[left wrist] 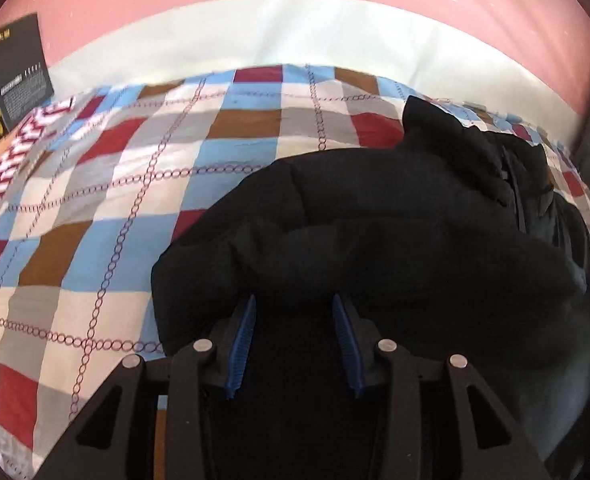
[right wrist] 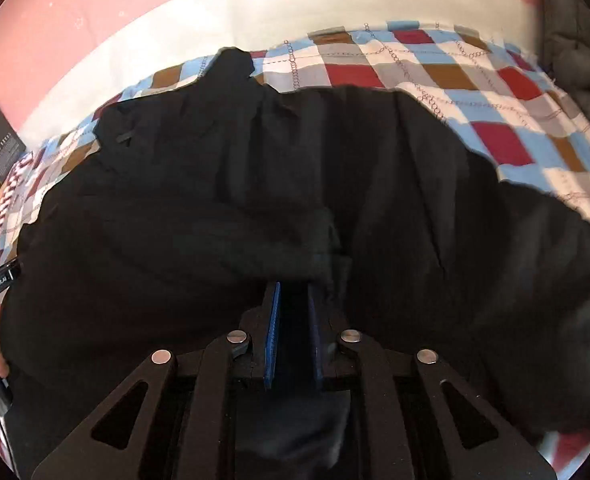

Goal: Fold large clothes

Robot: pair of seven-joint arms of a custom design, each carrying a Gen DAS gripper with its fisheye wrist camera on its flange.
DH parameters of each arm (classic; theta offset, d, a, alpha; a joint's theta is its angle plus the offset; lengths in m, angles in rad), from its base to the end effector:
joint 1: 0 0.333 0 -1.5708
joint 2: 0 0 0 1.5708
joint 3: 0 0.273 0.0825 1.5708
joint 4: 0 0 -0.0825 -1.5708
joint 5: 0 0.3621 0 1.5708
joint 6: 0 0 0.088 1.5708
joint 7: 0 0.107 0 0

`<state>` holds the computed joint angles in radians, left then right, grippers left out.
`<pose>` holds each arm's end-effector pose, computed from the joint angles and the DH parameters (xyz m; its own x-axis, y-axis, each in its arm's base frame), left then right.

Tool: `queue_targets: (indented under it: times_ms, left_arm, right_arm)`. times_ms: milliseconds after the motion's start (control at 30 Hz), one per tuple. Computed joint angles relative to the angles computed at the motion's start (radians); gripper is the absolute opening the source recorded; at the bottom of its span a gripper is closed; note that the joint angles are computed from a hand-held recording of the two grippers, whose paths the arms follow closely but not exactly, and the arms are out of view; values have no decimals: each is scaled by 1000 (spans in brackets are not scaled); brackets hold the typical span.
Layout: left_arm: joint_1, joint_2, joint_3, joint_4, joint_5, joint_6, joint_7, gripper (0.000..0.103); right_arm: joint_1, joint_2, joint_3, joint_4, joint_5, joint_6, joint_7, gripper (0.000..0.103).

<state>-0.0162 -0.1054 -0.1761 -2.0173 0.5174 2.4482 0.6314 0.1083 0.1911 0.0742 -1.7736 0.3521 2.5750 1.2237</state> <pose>0.5421 -0.1082 0.5219 0.4026 -0.9143 0.0447 -0.6993 -0.3387 -0.6295 0.6229 0.1060 0.4846 0.3217 -0.9372 -0.1345 -0.7769 -0.1801 -0.6033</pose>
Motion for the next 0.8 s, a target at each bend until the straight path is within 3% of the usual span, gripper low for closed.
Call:
queue_targets:
  times_ms: [67,167,233,300,367,433,600,700,800]
  left_arm:
    - [0,1,-4,-4,23,-1,-12,43]
    - [-14,-13,-14,23,3,-84,-6,39]
    - [-28,-78,-20,-24,-26,-65,3,38]
    - [-42,-169,-42,-107,-56,-39,2,38]
    - [-59,-258,-62,-196,-121,-3,3,38]
    - [-76,-333,-94,-268,-181,15,-9,38]
    - [-122,-435,-169,-360,-322,0,-38,38]
    - [-138,-455,-214,-367,-352,-21,-72,38]
    - [-151,-453,-245,-344,-353,-40,-86,38]
  right_arm:
    - [6,-10,-5,-28,-33,40,-3,12]
    - [24,-38,-31,-32,-135,-4,100,19]
    - [0,-109,-24,-86,-29,-33,65,19]
    - [-11,-232,-40,-212,125,-25,-53,21]
    - [0,-343,-91,-324,218,-40,-133,47]
    - [10,-427,-149,-404,270,-75,-168,61]
    - [-34,-615,-276,-578,250,-124,-153,62]
    - [-79,-665,-342,-621,227,-163,-106,70]
    - [-121,-657,-399,-620,240,-184,-50,72]
